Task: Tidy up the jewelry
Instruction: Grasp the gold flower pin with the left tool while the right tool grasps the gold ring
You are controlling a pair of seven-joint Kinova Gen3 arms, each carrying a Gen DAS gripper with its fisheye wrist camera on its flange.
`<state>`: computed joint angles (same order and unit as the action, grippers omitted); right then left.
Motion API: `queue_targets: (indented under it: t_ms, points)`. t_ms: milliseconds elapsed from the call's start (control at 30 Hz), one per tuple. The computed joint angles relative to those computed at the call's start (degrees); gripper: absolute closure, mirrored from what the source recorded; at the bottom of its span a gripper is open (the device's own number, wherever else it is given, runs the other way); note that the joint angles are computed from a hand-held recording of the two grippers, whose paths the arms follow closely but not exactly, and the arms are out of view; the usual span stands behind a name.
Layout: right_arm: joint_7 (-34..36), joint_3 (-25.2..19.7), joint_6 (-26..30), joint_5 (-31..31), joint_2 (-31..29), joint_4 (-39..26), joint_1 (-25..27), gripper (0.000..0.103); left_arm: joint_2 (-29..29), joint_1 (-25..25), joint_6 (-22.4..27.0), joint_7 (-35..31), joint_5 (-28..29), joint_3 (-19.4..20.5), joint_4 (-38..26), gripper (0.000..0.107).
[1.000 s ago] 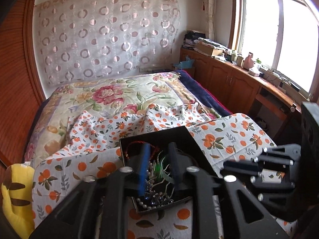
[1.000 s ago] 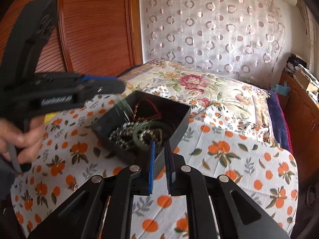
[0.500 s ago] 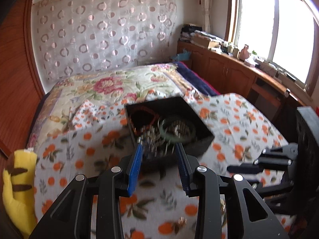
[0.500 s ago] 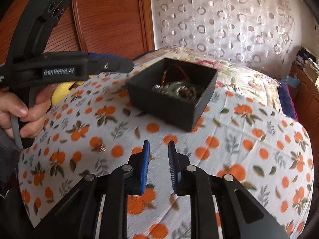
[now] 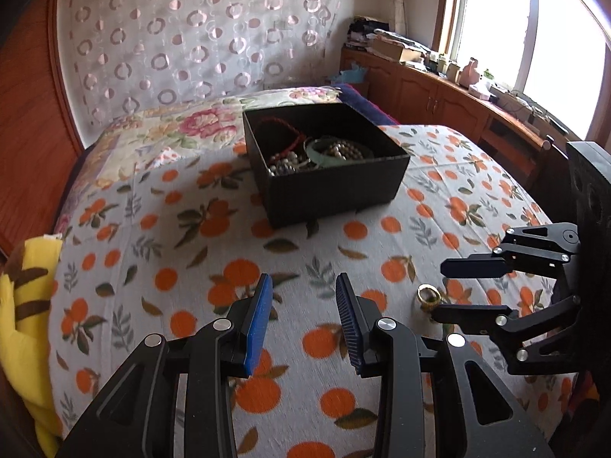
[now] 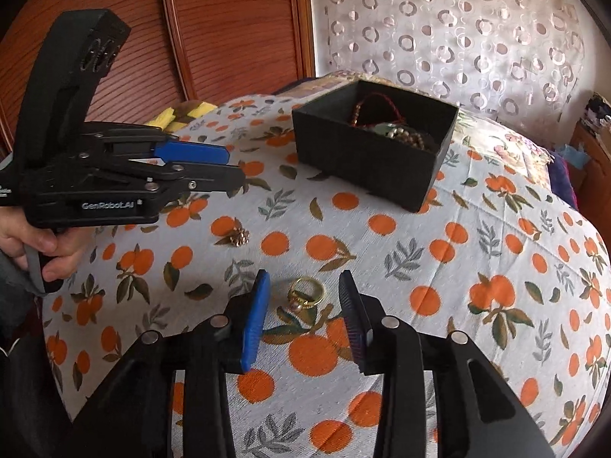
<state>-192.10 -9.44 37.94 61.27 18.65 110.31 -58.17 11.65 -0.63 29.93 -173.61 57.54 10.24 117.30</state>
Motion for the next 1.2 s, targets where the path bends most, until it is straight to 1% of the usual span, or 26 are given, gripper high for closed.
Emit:
queue_targets:
  t_ms: [67, 133, 200, 233, 267, 300, 367, 433, 700, 933, 1033, 1100, 1133, 1167, 1200]
  points:
    - [3.1, -0.5, 1.3, -2.1, 0.7, -1.3, 0.4, 0.063, 0.1, 0.1, -0.2, -0.2, -0.1, 0.1, 0.3, 0.075]
    - [6.7, -0.7, 4.3, -4.6, 2.1, -3.3, -0.2, 0.063, 0.1, 0.3, -0.5, -0.3, -0.3, 0.1, 0.7, 0.075]
    - [8.5, -0.4, 6.1, -5.4, 2.7, -4.3, -1.1, 0.064, 0.2, 0.5, -0.4, 0.2, -1.0, 0.1, 0.7, 0.075]
    - [9.0, -0.2, 5.8, -5.7, 2.5, -4.2, -1.1, 0.067, 0.2, 0.6, -0.5, 0.3, -1.2, 0.2, 0.8, 0.075]
    - [9.6, -0.2, 5.5, -5.9, 2.4, -4.2, -1.1, 0.079, 0.2, 0.7, -0.5, 0.4, -1.5, 0.3, 0.9, 0.075]
    - [10.2, -0.1, 5.8, -6.2, 2.4, -4.3, -1.3, 0.083, 0.2, 0.6, -0.4, 0.2, -1.5, 0.3, 1.0, 0.075]
    - [10.2, 0.1, 5.8, -6.2, 2.3, -4.1, -1.8, 0.084, 0.1, 0.6, -0.1, 0.0, -1.6, 0.4, 1.3, 0.075]
    - [9.1, 0.5, 5.1, -5.4, 1.6, -3.2, -2.1, 0.09, 0.0, 0.6, 0.1, -0.1, -1.7, 0.5, 1.5, 0.075]
    - [6.1, 0.0, 6.2, -3.6, 0.2, -1.6, -2.2, 0.091, 0.0, 1.1, 0.7, -0.4, -2.1, 0.4, 2.3, 0.074]
    - [3.5, -1.2, 7.3, -1.4, -1.1, -0.5, -1.3, 0.091, 0.5, 1.7, -0.6, 0.2, -2.9, 0.7, 2.8, 0.074]
    - [2.9, -1.6, 7.3, -0.9, -1.3, -0.3, -0.8, 0.091, 0.5, 1.6, -1.4, -0.7, -2.2, 1.3, 3.2, 0.074]
    - [2.6, -1.8, 7.4, -0.6, -1.4, -0.2, -0.5, 0.091, 0.4, 1.7, -2.2, -1.5, -1.5, 1.6, 3.6, 0.077]
    - [2.3, -1.8, 7.4, -0.4, -1.3, -0.2, -0.5, 0.091, 0.4, 1.7, -2.5, -1.7, -1.2, 1.7, 3.7, 0.08]
    - [2.2, -1.9, 7.4, -0.3, -1.4, -0.2, -0.4, 0.091, 0.4, 1.8, -2.9, -2.1, -0.9, 1.8, 3.8, 0.086]
    - [2.1, -1.9, 7.3, -0.2, -1.5, -0.1, -0.3, 0.091, 0.4, 1.9, -3.3, -2.2, -0.8, 1.9, 3.8, 0.089]
